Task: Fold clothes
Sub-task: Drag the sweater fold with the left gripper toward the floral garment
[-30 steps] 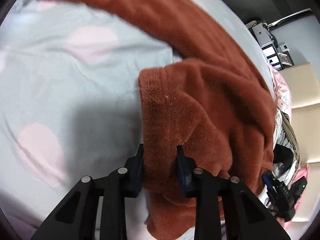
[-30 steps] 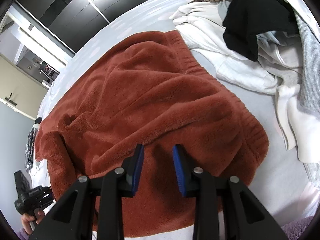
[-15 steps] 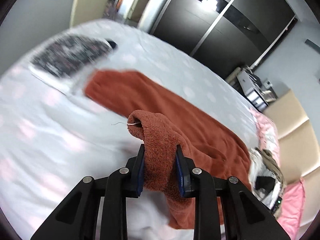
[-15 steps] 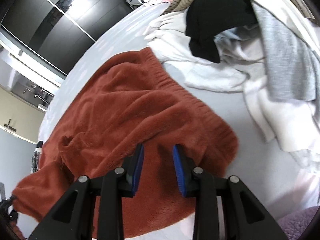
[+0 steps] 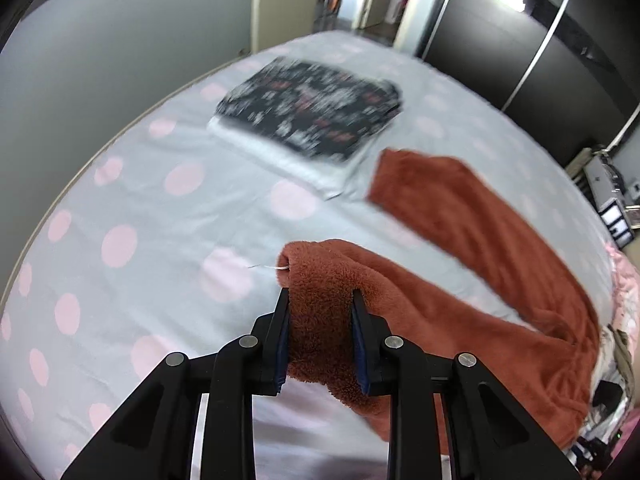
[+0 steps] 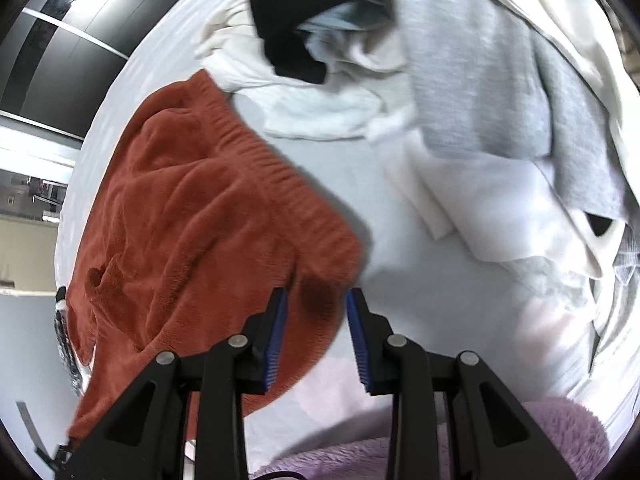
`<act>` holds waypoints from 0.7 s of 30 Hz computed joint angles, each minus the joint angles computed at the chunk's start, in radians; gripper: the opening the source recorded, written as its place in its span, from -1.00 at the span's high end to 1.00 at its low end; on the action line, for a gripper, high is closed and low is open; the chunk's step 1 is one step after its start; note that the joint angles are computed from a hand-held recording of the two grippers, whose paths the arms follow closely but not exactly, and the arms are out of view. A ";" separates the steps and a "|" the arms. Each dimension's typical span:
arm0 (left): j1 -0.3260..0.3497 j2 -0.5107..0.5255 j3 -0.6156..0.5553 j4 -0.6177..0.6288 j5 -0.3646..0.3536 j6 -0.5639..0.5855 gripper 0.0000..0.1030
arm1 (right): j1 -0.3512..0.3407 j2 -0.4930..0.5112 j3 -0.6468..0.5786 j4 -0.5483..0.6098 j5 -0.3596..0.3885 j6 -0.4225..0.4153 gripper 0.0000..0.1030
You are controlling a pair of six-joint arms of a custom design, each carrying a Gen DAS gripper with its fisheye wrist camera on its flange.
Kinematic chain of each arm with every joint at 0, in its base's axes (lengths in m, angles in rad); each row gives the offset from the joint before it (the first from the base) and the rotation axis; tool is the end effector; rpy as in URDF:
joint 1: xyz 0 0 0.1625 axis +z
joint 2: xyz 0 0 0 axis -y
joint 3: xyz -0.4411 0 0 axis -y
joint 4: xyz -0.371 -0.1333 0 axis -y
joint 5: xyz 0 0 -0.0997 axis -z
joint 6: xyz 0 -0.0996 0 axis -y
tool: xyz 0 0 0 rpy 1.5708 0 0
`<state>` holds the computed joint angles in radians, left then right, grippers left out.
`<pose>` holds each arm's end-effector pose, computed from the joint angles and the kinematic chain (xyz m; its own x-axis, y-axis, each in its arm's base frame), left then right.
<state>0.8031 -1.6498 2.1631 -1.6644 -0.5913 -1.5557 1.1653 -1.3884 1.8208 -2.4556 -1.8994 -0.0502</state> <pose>-0.0924 -0.4067 0.3287 -0.6366 -0.6475 -0.4189 -0.1565 0.6404 -0.7519 -0.1231 -0.5432 0.3996 -0.8309 0.4609 0.3118 0.3135 0.8507 -0.4220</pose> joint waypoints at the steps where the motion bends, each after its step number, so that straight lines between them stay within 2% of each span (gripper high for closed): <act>1: 0.022 -0.002 0.011 -0.024 -0.007 0.020 0.48 | -0.005 -0.002 0.001 -0.004 -0.002 0.010 0.08; 4: 0.057 -0.011 0.032 -0.057 -0.027 0.039 0.48 | -0.029 0.001 -0.009 0.016 0.021 0.056 0.06; 7: 0.086 -0.016 0.060 -0.116 -0.041 0.061 0.48 | -0.086 0.010 -0.028 0.061 0.146 0.118 0.06; 10: 0.106 -0.024 0.082 -0.163 -0.049 0.082 0.48 | -0.106 0.032 -0.038 0.060 0.190 0.146 0.08; 11: 0.109 -0.027 0.090 -0.178 -0.051 0.087 0.48 | -0.105 0.039 -0.037 0.049 0.194 0.146 0.20; 12: 0.113 -0.031 0.098 -0.193 -0.052 0.092 0.48 | -0.104 0.041 -0.034 0.039 0.201 0.136 0.46; 13: 0.117 -0.033 0.105 -0.208 -0.054 0.098 0.48 | -0.102 0.043 -0.032 0.031 0.210 0.126 0.51; 15: 0.118 -0.038 0.116 -0.221 -0.052 0.099 0.48 | -0.084 0.035 -0.023 0.015 0.183 0.104 0.68; 18: 0.104 -0.058 0.122 -0.208 -0.041 0.081 0.48 | -0.059 0.000 0.002 -0.035 0.156 0.089 0.75; 21: 0.075 -0.090 0.105 -0.145 -0.041 0.054 0.48 | -0.026 -0.051 0.018 -0.080 0.099 0.105 0.77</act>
<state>0.8783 -1.7399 2.2682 -1.8090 -0.6319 -1.5013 1.1398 -1.4395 1.8392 -2.5355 -1.8000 0.0550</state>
